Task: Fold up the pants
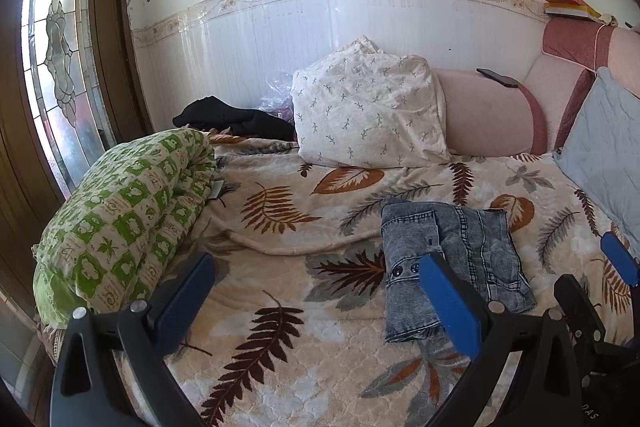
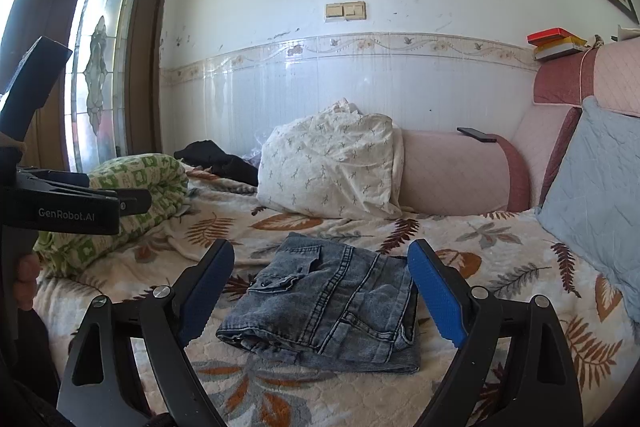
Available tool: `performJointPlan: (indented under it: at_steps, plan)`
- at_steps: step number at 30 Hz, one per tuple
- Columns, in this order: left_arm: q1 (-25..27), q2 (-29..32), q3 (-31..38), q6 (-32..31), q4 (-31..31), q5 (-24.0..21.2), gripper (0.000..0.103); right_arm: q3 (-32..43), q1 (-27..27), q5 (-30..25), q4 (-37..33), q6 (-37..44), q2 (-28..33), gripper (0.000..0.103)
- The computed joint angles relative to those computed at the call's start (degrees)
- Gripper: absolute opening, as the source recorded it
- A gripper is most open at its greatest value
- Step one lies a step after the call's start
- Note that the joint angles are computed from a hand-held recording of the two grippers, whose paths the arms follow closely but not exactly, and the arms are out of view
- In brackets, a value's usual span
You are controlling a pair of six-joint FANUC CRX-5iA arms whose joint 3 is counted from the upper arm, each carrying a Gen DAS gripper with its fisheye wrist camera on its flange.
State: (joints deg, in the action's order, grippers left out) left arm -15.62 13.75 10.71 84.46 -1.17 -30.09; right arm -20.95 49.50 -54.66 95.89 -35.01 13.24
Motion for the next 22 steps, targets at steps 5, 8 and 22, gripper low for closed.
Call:
performJointPlan:
  at_steps: [5, 8, 22]
  plan:
    - [-0.16, 0.1, 0.06, -0.01, 0.37, 0.08, 0.103, 0.15, 0.02, 0.14, -0.18, 0.31, 0.15, 0.089]
    - [-0.26, 0.41, 0.56, 0.44, 0.13, -0.56, 0.103, 0.17, -0.05, 0.27, -0.18, 0.37, 0.2, 0.089]
    - [-0.07, 1.11, 0.22, -1.54, 1.89, 0.05, 0.103, 0.28, -0.41, 1.43, -0.52, 1.16, 0.45, 0.089]
